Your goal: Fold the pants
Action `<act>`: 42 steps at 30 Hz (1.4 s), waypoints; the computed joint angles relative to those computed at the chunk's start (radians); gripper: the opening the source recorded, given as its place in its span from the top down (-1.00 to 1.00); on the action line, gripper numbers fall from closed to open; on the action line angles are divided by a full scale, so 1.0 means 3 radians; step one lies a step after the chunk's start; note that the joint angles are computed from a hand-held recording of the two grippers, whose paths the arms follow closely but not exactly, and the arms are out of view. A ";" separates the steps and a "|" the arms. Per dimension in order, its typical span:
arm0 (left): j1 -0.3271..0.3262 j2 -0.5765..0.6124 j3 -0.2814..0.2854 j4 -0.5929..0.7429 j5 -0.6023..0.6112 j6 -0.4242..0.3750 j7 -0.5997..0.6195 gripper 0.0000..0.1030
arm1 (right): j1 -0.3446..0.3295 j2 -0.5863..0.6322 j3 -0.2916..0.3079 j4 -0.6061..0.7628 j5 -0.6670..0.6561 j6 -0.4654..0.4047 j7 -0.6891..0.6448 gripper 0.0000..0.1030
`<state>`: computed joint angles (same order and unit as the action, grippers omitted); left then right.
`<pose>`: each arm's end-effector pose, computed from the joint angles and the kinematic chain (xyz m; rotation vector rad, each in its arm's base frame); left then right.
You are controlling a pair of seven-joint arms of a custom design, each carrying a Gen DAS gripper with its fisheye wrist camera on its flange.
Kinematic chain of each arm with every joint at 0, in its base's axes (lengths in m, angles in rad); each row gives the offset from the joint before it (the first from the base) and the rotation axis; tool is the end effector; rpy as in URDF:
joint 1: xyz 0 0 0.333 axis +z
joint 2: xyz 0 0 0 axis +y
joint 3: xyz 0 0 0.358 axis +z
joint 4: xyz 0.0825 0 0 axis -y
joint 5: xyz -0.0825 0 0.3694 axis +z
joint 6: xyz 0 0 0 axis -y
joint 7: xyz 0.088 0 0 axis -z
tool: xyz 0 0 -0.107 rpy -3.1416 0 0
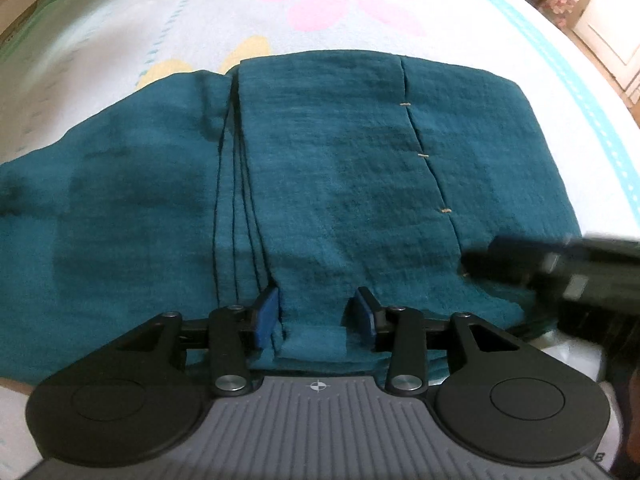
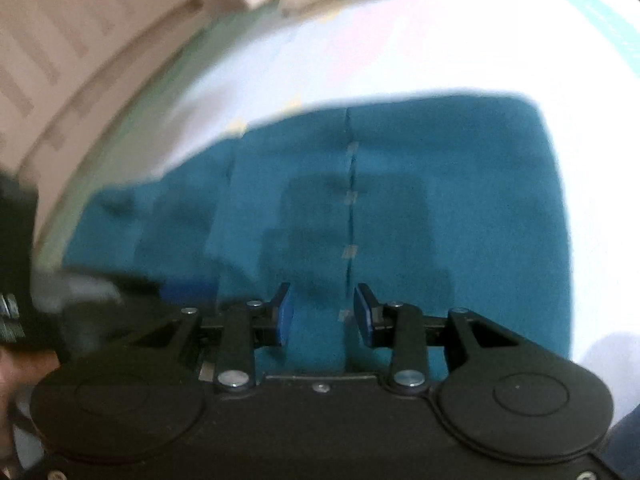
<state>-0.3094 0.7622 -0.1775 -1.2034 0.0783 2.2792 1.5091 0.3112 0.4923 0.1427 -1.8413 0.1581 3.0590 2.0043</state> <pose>0.7249 -0.3287 0.4000 -1.6534 2.4892 -0.4607 0.6428 0.2822 0.3935 -1.5507 1.8484 -0.1541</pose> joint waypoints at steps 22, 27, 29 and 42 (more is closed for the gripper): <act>0.0041 -0.0010 -0.0023 -0.0074 -0.0068 0.0083 -0.0056 0.13 | 0.0569 0.0764 -0.1171 0.1128 -0.1055 -0.0609 0.1145 0.19; 0.0107 -0.0092 -0.0067 -0.0246 -0.0152 0.0264 -0.0029 0.10 | 0.0689 0.0756 -0.1261 0.1160 -0.1418 -0.0723 0.1234 0.09; 0.0204 -0.0169 -0.0119 -0.0377 -0.0275 0.0364 0.0003 0.07 | 0.0648 0.0694 -0.1196 0.1093 -0.1456 -0.0664 0.1247 0.08; 0.0702 -0.0566 0.0055 -0.0630 -0.0406 0.0620 -0.0019 0.04 | 0.0638 0.0428 -0.0854 0.0742 -0.1366 -0.0213 0.1080 0.08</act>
